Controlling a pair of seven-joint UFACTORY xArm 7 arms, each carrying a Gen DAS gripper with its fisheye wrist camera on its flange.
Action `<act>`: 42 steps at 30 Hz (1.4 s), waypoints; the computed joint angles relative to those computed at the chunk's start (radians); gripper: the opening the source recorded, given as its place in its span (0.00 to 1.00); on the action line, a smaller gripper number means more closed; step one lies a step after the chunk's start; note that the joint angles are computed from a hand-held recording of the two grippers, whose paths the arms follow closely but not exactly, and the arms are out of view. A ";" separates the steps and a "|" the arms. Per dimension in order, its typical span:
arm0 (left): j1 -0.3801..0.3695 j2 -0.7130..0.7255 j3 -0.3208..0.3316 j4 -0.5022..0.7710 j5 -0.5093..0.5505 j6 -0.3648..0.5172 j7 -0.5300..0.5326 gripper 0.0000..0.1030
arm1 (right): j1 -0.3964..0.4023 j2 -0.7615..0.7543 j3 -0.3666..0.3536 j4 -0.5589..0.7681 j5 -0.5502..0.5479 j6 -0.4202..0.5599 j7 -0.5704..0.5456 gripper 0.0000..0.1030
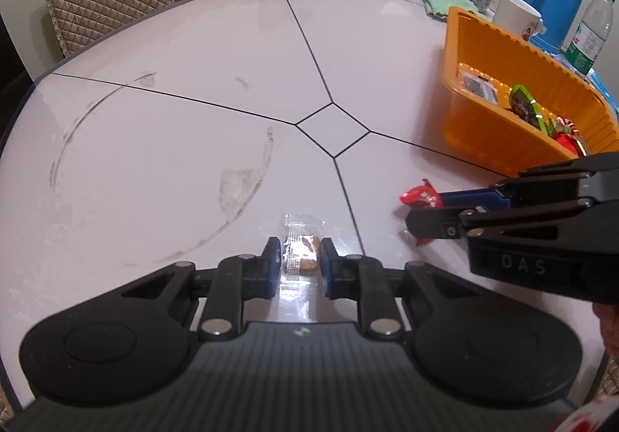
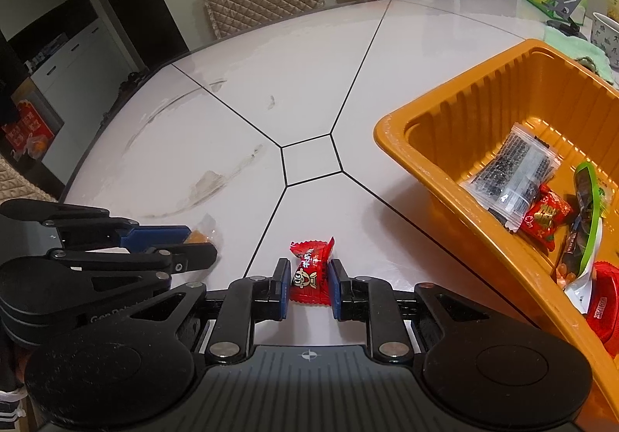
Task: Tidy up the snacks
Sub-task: 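Grasp the small brown candy in clear wrap with the left tool, then carry both held candies over the orange tray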
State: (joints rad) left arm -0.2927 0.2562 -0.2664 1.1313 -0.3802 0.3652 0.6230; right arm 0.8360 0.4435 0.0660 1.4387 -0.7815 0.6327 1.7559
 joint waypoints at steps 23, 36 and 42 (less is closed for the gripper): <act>-0.036 -0.140 0.010 -0.090 -0.098 0.011 0.043 0.18 | 0.015 -0.090 0.032 -0.063 -0.073 0.046 0.085 0.20; -0.125 -0.230 0.017 -0.126 -0.193 0.034 0.090 0.18 | -0.017 -0.279 0.147 -0.215 -0.120 0.185 0.254 0.20; -0.169 -0.229 0.007 -0.103 -0.226 0.037 0.118 0.18 | -0.049 -0.369 0.211 -0.286 -0.114 0.258 0.323 0.20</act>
State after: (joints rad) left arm -0.4619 0.0267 -0.2590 1.0287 -0.6066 0.4020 0.7413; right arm 0.7873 0.0746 0.2771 1.1526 -0.8955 0.8912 2.0792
